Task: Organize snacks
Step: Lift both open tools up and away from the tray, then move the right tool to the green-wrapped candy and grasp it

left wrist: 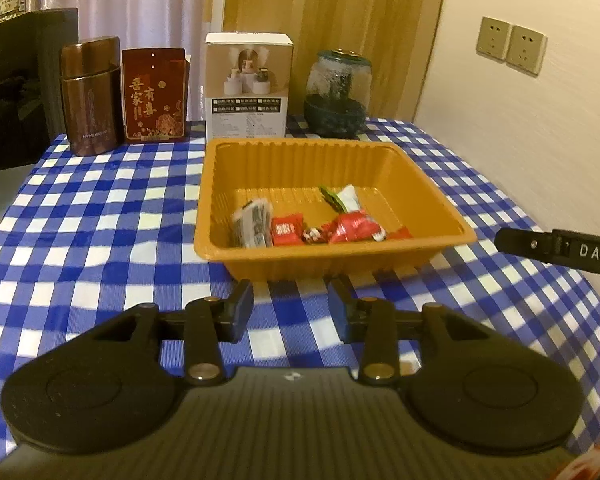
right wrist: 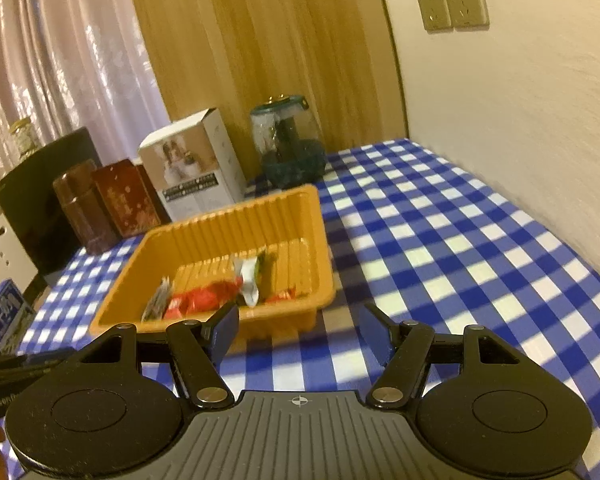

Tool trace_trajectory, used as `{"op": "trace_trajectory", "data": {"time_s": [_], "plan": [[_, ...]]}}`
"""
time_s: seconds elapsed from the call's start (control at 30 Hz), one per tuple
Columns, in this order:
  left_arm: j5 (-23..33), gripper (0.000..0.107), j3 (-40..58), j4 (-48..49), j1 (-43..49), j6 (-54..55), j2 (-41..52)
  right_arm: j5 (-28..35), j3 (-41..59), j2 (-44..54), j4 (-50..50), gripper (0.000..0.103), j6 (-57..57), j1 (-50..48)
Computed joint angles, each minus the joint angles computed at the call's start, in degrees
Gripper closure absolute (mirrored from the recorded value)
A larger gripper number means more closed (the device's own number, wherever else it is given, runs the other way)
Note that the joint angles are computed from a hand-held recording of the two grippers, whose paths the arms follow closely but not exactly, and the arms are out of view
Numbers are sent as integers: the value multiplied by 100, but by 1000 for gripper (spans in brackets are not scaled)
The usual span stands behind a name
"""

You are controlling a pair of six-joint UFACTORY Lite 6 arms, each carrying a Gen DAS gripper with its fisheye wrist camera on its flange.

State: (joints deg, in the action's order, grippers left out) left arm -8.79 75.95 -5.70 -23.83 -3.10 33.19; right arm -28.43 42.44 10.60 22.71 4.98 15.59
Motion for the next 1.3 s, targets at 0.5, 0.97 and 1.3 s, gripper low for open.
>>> {"op": "trace_trajectory", "data": {"time_s": [0.5, 0.97, 1.3], "plan": [[-267, 58, -1210, -351, -275, 186, -676, -55, -1055, -507, 163, 36, -63, 444], [-196, 38, -1453, -118, -359, 45, -620, -99, -1130, -160, -362, 36, 300, 426], [-43, 31, -1347, 233, -307, -319, -518, -63, -836, 120, -659, 36, 219, 415]]}}
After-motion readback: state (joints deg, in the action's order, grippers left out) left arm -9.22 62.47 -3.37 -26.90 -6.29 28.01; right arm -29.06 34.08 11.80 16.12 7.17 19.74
